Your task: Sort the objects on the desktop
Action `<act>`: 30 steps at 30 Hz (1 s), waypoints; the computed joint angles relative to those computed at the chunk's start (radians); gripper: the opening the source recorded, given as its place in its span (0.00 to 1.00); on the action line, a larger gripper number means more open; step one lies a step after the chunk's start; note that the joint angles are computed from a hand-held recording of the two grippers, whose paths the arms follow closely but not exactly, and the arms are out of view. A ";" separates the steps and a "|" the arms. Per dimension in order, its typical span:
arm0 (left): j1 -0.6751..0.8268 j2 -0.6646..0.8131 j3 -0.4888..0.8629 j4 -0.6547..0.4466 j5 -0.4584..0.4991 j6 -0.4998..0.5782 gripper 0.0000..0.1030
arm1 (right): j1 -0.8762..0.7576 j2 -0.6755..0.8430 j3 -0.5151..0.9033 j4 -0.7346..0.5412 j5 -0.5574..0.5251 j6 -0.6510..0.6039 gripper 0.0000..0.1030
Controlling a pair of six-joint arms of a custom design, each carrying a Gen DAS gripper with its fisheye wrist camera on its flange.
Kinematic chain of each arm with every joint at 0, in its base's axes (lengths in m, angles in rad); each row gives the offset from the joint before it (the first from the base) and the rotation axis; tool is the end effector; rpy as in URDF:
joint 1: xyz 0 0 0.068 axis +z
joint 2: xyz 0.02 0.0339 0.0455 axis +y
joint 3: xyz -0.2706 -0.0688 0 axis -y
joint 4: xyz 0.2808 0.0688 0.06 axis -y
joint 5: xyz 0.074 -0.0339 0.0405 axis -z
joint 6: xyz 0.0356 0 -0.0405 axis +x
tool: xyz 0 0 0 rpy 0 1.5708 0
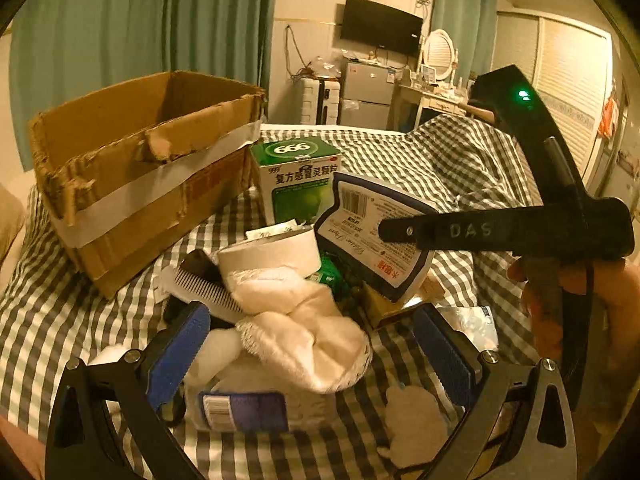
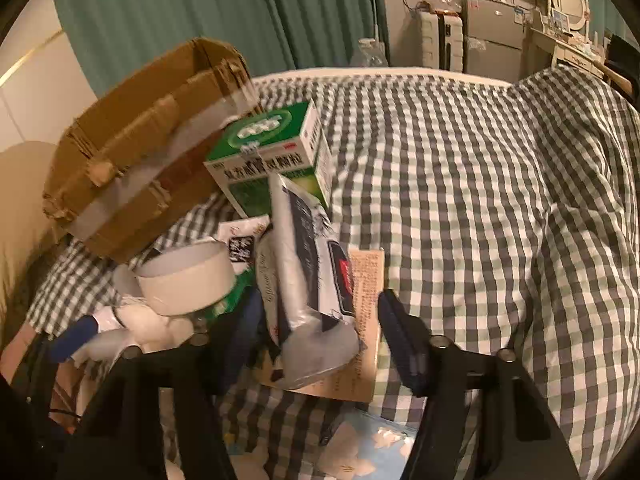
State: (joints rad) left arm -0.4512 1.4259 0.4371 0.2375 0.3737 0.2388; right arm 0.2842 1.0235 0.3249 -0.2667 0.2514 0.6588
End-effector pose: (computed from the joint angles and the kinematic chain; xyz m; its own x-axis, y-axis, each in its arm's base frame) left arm 0.2316 -0.1267 0.1065 -0.4440 0.4599 -0.7690 0.7730 0.6306 -0.0693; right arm 0.1892 0.0460 0.1207 -0.7071 0.4111 -0.5753 0.3759 0.9077 0.1867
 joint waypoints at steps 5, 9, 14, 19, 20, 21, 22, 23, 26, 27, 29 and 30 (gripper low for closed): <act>-0.008 0.072 0.016 0.055 -0.009 -0.021 1.00 | -0.009 0.005 -0.020 0.025 -0.054 0.024 0.21; -0.010 0.081 0.004 0.077 -0.015 -0.023 0.81 | 0.064 -0.091 -0.038 -0.042 0.024 0.079 0.21; -0.053 0.063 -0.020 0.084 -0.069 0.052 0.36 | 0.087 -0.186 -0.059 -0.097 0.046 0.125 0.20; -0.040 0.017 -0.034 0.031 -0.040 0.064 0.19 | 0.153 -0.252 -0.064 -0.150 0.099 0.169 0.19; -0.033 -0.004 -0.042 0.021 -0.035 0.066 0.19 | 0.169 -0.271 -0.067 -0.163 0.111 0.181 0.19; -0.026 -0.028 -0.050 0.010 -0.026 0.067 0.19 | 0.188 -0.295 -0.066 -0.185 0.122 0.196 0.19; -0.017 -0.068 -0.066 -0.012 -0.010 0.072 0.19 | 0.198 -0.292 -0.064 -0.183 0.130 0.204 0.19; -0.010 -0.101 -0.077 -0.027 0.000 0.076 0.18 | 0.220 -0.317 -0.066 -0.203 0.147 0.222 0.19; 0.011 -0.178 -0.092 -0.080 0.029 0.088 0.18 | 0.312 -0.368 -0.057 -0.276 0.231 0.302 0.19; 0.020 -0.194 -0.093 -0.094 0.038 0.089 0.18 | 0.360 -0.383 -0.055 -0.313 0.267 0.351 0.19; 0.042 -0.242 -0.098 -0.138 0.064 0.092 0.18 | 0.444 -0.401 -0.049 -0.370 0.319 0.441 0.18; 0.053 -0.264 -0.101 -0.156 0.073 0.095 0.18 | 0.497 -0.389 -0.039 -0.398 0.351 0.494 0.18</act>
